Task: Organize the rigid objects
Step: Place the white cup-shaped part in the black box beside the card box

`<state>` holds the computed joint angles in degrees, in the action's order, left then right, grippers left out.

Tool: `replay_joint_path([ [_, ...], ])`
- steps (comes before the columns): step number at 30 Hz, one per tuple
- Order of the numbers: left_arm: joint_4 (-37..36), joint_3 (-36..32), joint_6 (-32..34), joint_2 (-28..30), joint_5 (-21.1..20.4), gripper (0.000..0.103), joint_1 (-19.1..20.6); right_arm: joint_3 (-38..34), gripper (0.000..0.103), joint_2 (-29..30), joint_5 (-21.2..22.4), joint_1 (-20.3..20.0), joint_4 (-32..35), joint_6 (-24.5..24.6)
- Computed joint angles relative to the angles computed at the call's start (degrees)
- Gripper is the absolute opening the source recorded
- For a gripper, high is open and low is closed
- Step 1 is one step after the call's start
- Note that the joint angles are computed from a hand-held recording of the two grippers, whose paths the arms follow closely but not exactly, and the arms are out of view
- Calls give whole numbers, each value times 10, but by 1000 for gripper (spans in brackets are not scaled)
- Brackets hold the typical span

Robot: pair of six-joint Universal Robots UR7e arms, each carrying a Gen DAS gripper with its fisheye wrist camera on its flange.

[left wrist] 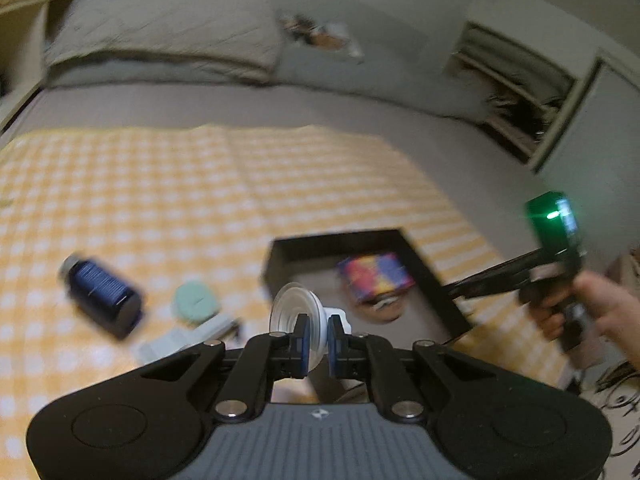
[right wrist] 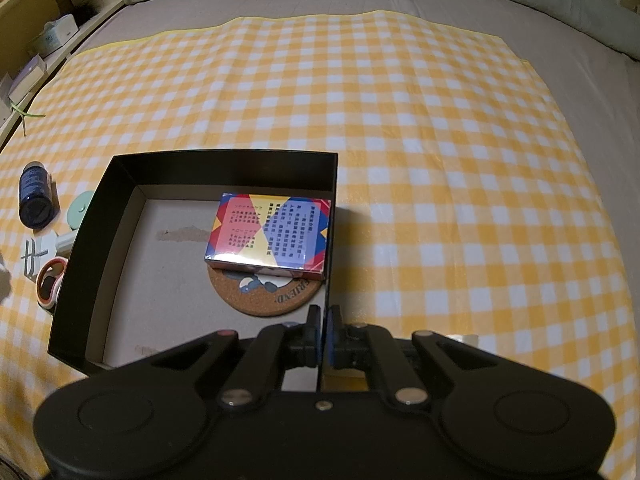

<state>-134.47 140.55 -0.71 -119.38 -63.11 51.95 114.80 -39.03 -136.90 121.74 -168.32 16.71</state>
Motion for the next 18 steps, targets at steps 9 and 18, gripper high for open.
replay_joint_path([
  [9,-91,-7,5,134,-9,9,-10,-1,3,2,3,1,2,8],
  [18,-152,-41,5,275,28,9,26,-3,3,3,4,1,3,10],
])
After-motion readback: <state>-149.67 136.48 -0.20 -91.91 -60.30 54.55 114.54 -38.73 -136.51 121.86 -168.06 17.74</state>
